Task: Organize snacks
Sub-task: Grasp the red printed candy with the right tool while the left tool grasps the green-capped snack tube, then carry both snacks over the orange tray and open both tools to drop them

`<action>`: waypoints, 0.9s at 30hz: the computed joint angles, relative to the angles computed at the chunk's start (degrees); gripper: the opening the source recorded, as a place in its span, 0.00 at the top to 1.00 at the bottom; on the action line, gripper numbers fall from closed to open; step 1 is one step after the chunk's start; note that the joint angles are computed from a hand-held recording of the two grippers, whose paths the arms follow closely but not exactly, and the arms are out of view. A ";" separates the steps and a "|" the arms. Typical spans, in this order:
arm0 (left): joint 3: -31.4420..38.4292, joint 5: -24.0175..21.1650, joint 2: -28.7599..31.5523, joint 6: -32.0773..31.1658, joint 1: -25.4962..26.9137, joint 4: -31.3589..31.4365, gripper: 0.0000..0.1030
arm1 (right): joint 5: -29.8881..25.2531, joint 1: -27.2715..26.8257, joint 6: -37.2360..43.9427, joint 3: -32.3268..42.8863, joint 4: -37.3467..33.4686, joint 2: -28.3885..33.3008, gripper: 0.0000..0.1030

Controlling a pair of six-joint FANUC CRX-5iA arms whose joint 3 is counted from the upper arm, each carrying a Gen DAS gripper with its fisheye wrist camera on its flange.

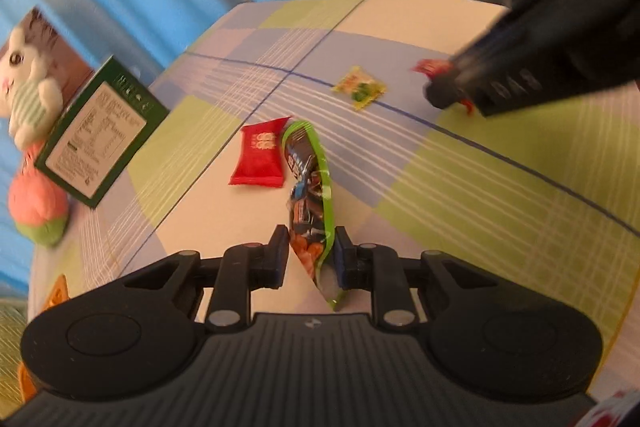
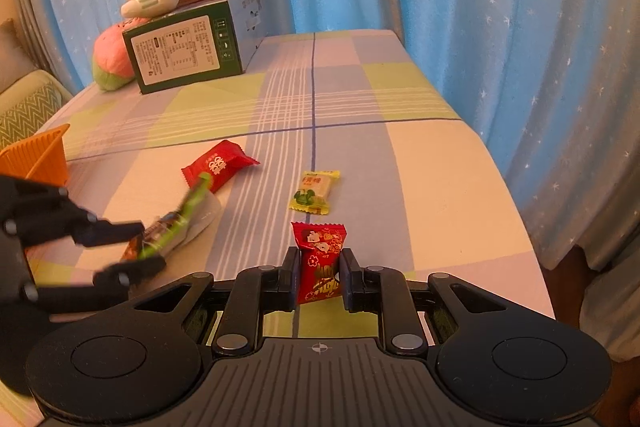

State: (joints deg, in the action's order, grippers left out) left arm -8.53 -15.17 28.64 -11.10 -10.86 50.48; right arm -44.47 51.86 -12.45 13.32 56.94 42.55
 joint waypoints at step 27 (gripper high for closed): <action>16.17 -25.66 8.37 31.71 5.23 -6.86 0.74 | -1.93 0.99 -2.84 -1.94 -0.83 -2.20 0.80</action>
